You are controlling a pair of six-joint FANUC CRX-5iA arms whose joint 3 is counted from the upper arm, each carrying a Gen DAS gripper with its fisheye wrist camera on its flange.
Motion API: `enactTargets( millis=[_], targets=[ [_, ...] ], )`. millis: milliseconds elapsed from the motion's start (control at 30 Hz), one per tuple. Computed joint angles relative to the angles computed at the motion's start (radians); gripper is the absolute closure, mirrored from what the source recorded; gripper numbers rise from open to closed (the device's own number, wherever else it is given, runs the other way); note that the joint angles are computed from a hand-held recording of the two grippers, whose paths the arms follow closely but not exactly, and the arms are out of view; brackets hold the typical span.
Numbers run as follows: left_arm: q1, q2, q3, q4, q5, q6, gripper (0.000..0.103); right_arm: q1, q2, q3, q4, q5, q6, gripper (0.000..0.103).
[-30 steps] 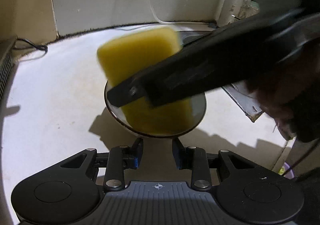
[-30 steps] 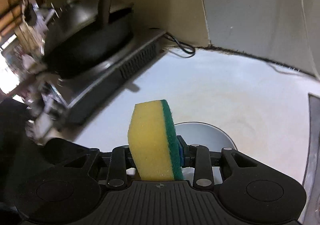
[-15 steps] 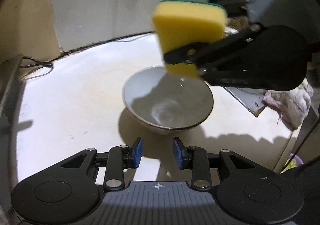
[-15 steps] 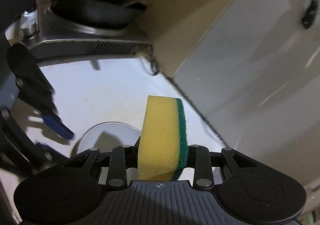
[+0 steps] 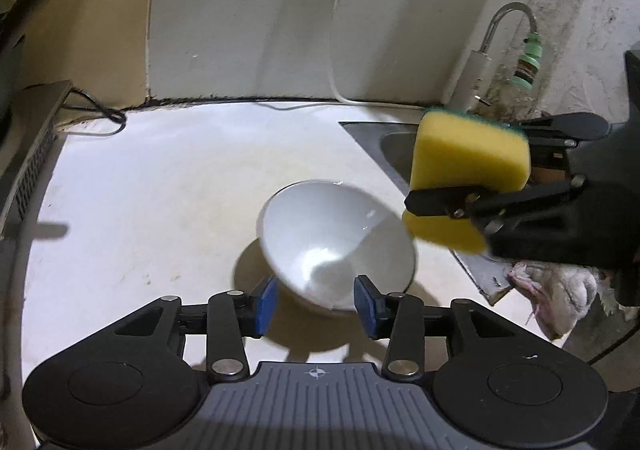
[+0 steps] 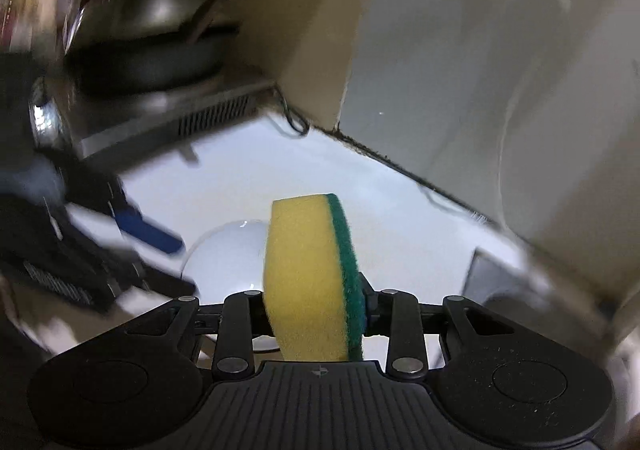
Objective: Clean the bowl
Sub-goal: 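Lift the sponge out of the bowl with the right tool, then tilt the white bowl with the left tool while the right tool holds the sponge above it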
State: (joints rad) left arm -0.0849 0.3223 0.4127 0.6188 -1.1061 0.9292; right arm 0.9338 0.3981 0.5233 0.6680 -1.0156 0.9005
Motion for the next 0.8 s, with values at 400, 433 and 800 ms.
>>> enactTargets(
  millis=[400,433,800],
  targets=[
    [-0.032,0.054,0.062,-0.108,0.02,0.096,0.054,-0.008,0.076,0.112,-0.07,-0.011,0.029,0.07],
    [-0.032,0.054,0.061,-0.114,0.025,0.101,0.054,-0.021,0.055,0.112,-0.135,0.002,0.009,0.07],
    [-0.025,0.05,0.071,-0.137,-0.007,0.088,0.058,-0.077,-0.024,0.056,-0.269,0.227,-0.094,0.07]
  ],
)
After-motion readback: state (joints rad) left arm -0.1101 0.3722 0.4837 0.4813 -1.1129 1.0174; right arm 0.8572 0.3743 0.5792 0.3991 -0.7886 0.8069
